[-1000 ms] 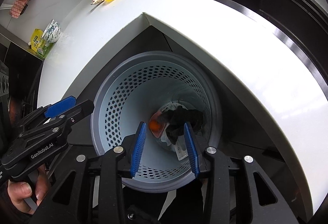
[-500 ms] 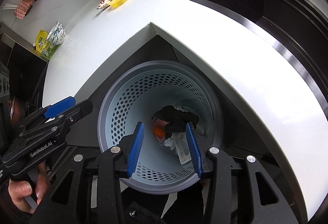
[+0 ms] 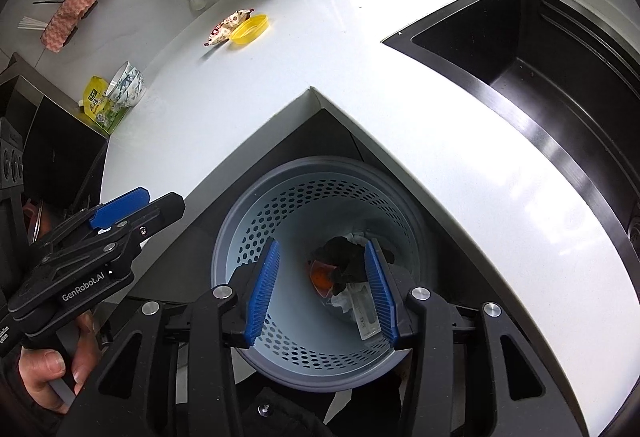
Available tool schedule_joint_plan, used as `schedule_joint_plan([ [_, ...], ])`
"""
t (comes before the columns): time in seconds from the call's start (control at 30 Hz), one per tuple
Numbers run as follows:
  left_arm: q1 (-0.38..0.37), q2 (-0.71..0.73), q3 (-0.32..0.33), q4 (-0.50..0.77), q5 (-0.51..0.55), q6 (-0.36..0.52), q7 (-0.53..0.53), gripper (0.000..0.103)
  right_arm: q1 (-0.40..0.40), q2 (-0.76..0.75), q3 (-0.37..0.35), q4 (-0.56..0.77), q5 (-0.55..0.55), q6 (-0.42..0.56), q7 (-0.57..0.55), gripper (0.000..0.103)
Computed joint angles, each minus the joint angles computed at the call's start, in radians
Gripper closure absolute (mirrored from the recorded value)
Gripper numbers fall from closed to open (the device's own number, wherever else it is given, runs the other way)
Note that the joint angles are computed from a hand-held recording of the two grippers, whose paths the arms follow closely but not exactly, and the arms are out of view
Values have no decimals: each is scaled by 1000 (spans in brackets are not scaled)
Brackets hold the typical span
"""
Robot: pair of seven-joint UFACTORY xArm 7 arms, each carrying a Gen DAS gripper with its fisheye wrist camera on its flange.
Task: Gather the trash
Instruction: 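Move both tools back over the counter toward the wrapper and yellow ring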
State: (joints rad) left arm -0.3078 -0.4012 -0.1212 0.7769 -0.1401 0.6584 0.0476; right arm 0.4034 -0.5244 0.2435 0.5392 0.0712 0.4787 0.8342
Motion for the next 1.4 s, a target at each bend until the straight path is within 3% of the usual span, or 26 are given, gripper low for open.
schedule_joint_plan([
  [0.37, 15, 49, 32, 82, -24, -6, 60, 41, -44, 74, 17, 94, -48, -17, 24, 60],
  [0.87, 71, 214, 73, 267, -113, -8, 240, 38, -113, 265, 40, 297, -207, -22, 158, 58],
  [1.4, 193, 490, 71, 550, -145, 47, 350, 35, -51, 573, -50, 618, -360, 26, 248, 50],
])
